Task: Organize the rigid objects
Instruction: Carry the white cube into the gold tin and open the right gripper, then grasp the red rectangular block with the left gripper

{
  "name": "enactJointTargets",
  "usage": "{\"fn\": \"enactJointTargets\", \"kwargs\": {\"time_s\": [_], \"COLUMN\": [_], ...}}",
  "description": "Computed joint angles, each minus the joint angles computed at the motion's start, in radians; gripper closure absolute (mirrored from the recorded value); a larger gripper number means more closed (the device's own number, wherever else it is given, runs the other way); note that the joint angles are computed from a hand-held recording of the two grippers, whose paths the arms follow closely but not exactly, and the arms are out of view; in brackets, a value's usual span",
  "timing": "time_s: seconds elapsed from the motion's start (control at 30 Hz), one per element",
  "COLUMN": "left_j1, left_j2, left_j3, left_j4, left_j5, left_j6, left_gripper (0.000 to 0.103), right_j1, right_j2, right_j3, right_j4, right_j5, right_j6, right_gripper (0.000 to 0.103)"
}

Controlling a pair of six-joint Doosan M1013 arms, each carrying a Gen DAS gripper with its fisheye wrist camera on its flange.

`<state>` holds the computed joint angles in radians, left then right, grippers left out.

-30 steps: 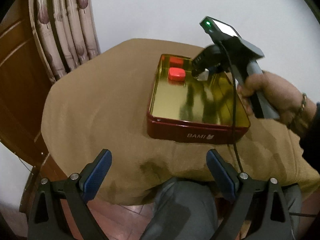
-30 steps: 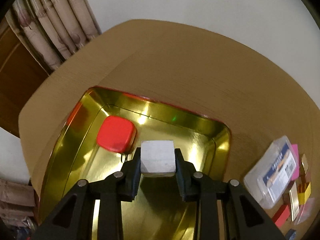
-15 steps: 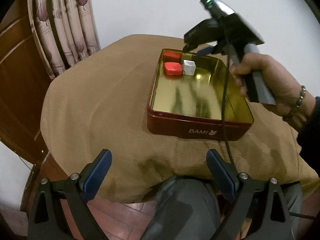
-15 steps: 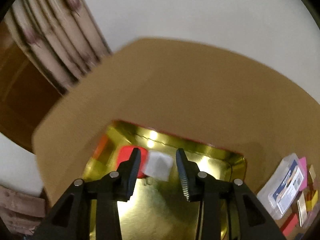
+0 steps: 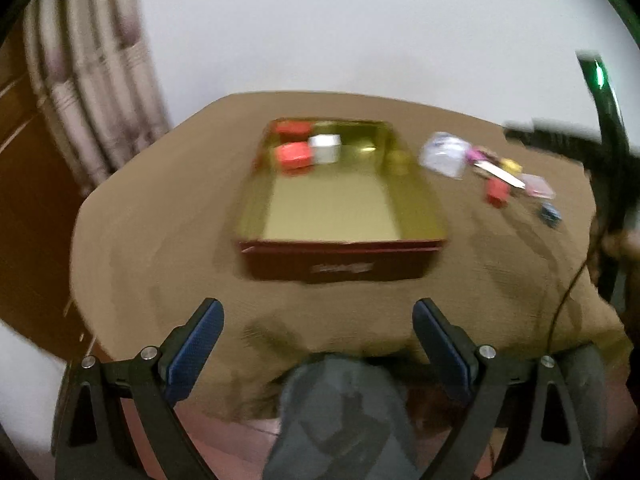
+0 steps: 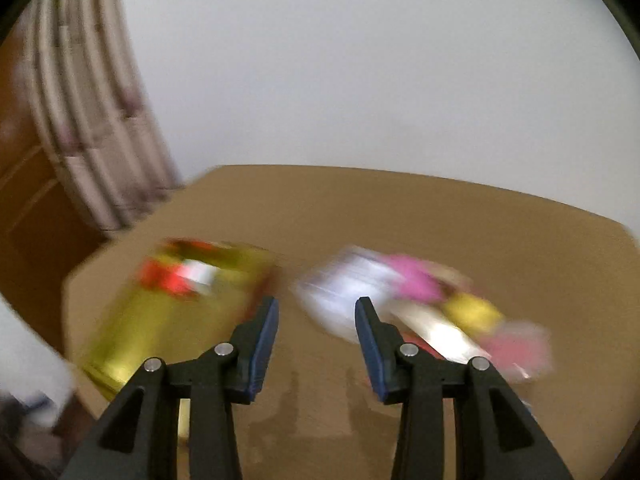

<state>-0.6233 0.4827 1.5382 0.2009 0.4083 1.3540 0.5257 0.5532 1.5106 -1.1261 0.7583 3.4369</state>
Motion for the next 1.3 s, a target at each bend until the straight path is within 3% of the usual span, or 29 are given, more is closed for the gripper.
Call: {"fn": "enactJointTargets", "kwargs": {"time_s": [0.13,0.17,0.27,0.37,0.6,0.73,0.83,0.97,1.17,1.3], "left_j1": [-0.032,-0.039,-0.070,-0.087,-0.117,-0.127,-0.134,-0.139,-0.143,-0.141], "left_j2": [-0.001,0.010,0.063,0.122,0.309,0.381,0.420,0.459,0.489,0.509], "left_j3": [-0.017,-0.038,-0.129,-0.224,-0.515,-0.621,-0.682,-0.742,-0.782,-0.806], "left_j4": [-0.225,-0.316,-0.439,-0.493,-0.425,-0.391,-0.377,-0.350,-0.315,-0.336], "left_j5": [-0.064,-0.048,0.023,0.083,0.265,0.344,0.403,0.475,0.501,0.529], "left_j6": [0.314,0.423,0.575,0.635,0.551,0.520,0.528,0.533,0.525,0.533], "left_gripper": [0.009,0.009,0.009,0.009,0.009,0.016,0.030,0.033,0.033,0.063], "right_j1": [0.014,0.007,-0.012,-0.022,-0.029,-0.019,-0.015,-0.014,-0.016,-0.019], "right_j2": [-0.036,-0.048,-0.087,-0.099,-0.122,-0.138,-0.148,-0.156,-0.160,-0.169], "right_j3": [0.130,0.166,0.272,0.323,0.376,0.413,0.423,0.436,0.447,0.460], "right_j4": [0.096,0.104,0.130,0.108,0.004,-0.083,-0.103,-0.131,-0.149,-0.161], "right_j5": [0.220,0.228,0.200,0.158,0.107,0.095,0.082,0.074,0.057,0.041], "right_j6": [0.000,0.021,0.119,0.233,0.385,0.489,0.522,0.546,0.572,0.598], "right_gripper": [0.057,0.057,0.057,0.057,0.057,0.050,0.048,0.047,0.047,0.047]}}
